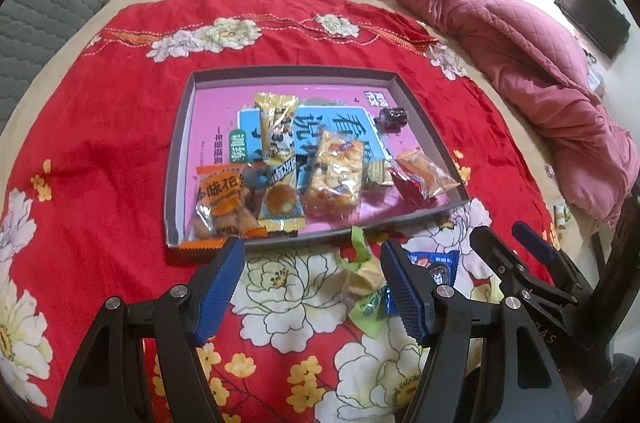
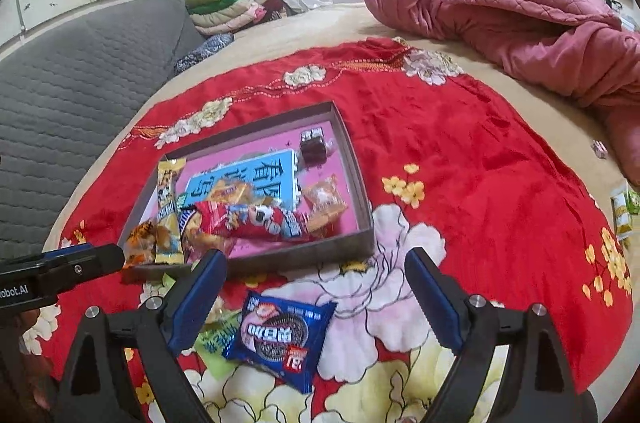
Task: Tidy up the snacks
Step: 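Withdraw both open tools from the box toward the remaining snacks, then grasp the blue cookie packet with the right tool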
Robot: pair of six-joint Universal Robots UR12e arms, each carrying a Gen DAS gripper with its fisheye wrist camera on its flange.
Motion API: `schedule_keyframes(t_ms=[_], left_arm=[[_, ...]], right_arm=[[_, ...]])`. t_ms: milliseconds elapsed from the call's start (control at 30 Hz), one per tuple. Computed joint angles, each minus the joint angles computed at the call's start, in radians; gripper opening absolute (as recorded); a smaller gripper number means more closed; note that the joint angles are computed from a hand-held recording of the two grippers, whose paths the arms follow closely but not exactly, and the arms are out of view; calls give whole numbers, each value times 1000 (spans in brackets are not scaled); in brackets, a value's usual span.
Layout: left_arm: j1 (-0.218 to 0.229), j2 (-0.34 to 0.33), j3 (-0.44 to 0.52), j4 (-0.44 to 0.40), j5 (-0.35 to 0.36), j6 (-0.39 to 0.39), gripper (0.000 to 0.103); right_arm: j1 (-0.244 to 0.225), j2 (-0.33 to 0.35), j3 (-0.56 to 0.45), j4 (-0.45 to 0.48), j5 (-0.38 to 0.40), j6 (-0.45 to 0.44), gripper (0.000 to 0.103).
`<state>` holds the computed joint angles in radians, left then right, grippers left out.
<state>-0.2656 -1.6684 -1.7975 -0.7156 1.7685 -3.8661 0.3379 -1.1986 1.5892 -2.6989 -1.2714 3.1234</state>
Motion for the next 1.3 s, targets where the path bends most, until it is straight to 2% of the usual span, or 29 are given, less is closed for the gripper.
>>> schedule_keyframes(t_ms=[333,667,867,1167,1300], left_arm=[[4,8,-19,-12,-41,-14,72],[13,3,-36,4,-117,-38,72],[30,-3,-57,43,-192,-68,72],[41,-24,-66,82,-247,-92,72],[47,-37,-65,84,-271,-98,72]], right_arm=[[-1,-20,13,70,-7,-14,90],[10,-25,9,165,-27,-42,90],[25,-15,-3,223,-37,-83,90],[41,4,-19,263,-32,-94,90],[46,16,-30,276,-54,-84,90]])
